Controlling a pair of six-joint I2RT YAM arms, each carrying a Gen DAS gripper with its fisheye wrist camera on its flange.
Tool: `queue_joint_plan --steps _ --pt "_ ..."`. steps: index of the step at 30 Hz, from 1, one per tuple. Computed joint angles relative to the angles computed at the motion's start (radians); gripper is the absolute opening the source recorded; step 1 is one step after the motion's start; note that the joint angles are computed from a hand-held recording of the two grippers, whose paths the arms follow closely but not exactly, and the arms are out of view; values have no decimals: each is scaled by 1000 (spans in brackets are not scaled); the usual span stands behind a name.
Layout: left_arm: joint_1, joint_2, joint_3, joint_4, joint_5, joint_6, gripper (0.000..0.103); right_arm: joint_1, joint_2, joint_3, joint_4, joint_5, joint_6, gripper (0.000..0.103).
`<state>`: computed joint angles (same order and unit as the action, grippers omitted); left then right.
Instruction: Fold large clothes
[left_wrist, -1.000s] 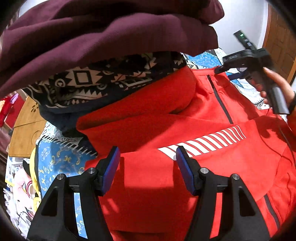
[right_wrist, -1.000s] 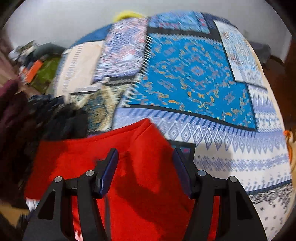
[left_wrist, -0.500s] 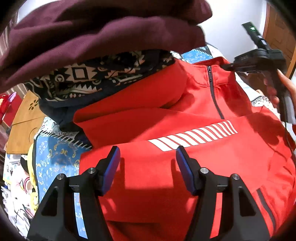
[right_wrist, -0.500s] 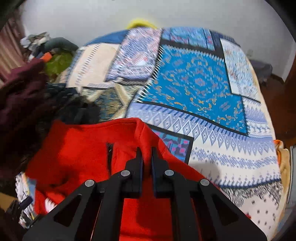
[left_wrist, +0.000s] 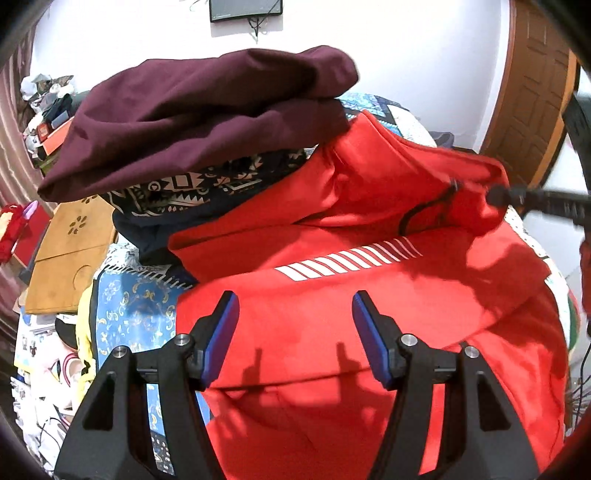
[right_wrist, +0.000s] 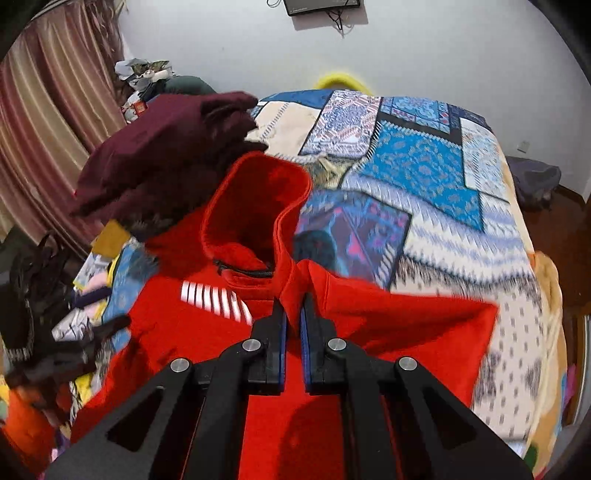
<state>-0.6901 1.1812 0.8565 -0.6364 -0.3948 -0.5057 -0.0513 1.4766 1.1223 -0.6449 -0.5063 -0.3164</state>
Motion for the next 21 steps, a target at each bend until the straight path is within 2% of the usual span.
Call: queue_joint_plan --steps 5,11,18,21 --pt "-59 -14 9 -49 -16 -48 65 -79 -83 -128 -36 -41 -50 5" --pt "-74 -30 9 -18 102 -94 65 -129 -176 -272 -26 -19 -100 6" --pt "-73 190 166 30 162 -47 65 -143 -213 -350 27 -8 -95 6" --pt "-59 322 277 27 135 -15 65 -145 -210 -355 37 -16 -82 6"
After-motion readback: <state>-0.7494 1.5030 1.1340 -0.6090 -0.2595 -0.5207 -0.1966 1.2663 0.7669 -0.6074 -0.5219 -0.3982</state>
